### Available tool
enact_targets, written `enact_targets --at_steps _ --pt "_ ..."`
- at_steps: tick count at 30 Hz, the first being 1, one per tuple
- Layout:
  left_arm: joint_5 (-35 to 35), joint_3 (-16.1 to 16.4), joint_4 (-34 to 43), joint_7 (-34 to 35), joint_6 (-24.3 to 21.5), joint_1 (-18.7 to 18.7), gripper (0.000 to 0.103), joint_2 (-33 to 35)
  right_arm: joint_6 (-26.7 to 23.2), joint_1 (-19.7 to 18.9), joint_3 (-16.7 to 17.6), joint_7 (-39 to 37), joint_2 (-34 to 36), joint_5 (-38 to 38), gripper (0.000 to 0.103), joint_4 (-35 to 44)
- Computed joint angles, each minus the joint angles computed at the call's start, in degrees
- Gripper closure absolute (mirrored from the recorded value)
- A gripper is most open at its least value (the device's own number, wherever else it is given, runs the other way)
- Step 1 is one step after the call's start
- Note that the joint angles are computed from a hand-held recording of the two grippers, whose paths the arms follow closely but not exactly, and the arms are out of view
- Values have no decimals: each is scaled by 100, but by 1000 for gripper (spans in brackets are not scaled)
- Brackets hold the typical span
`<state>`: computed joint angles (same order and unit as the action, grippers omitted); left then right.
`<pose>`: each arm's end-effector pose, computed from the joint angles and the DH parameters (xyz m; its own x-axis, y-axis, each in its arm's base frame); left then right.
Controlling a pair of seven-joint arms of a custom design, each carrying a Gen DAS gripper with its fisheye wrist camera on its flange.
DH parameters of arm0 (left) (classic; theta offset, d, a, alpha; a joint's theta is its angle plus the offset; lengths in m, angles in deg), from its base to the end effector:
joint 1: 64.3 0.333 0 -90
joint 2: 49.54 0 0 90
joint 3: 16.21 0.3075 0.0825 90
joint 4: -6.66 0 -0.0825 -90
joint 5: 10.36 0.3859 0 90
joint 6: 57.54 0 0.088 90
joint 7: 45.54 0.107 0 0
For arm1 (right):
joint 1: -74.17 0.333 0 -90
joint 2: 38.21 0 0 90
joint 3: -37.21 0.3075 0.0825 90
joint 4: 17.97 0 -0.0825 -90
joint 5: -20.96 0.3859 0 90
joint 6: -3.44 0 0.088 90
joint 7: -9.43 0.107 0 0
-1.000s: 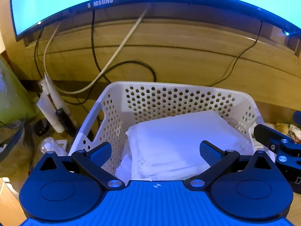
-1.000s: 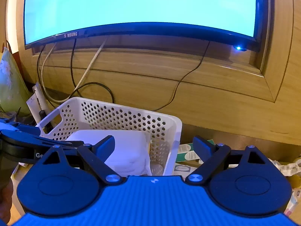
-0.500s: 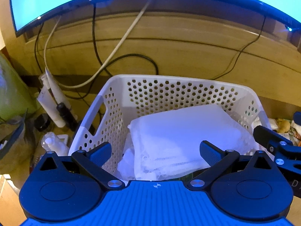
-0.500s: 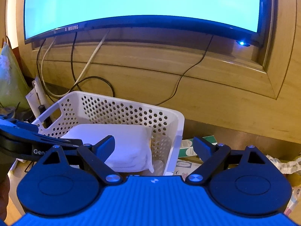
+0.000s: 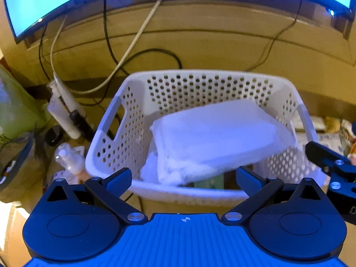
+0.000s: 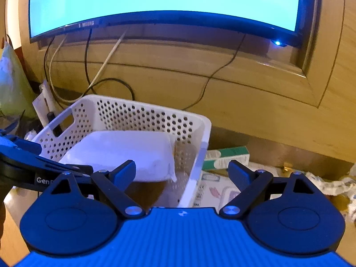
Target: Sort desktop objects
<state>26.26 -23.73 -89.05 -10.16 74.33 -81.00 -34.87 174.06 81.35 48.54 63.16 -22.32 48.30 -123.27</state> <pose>0.6197 -0.2562 0.4900 0.2271 -0.9689 -0.0983 -0.8018 -0.1287 -0.5836 0.6492 0.1708 0.4690 0.4574 -0.8889 0.0246 -0.5479 -0.3035 -0.7795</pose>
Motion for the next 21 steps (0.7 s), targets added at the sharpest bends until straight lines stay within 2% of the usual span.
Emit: enact_targets --at_steps 5,8,11,15,21 --pt "-254 -111 -156 226 -22 20 0 -201 -52 -123 95 -365 -273 271 6 -280" --pt "-449 -145 -79 306 -179 27 0 -152 -182 -56 15 -436 -306 358 6 -293" --pt "-761 -168 -154 410 -116 93 0 -175 -246 -34 4 -605 -342 554 6 -314" --pt "-776 -157 -55 497 -276 53 0 -99 -312 47 -80 -674 -358 641 6 -332" --pt "-1068 -145 -113 569 -119 121 0 -92 -321 76 -113 -829 -386 838 6 -369"
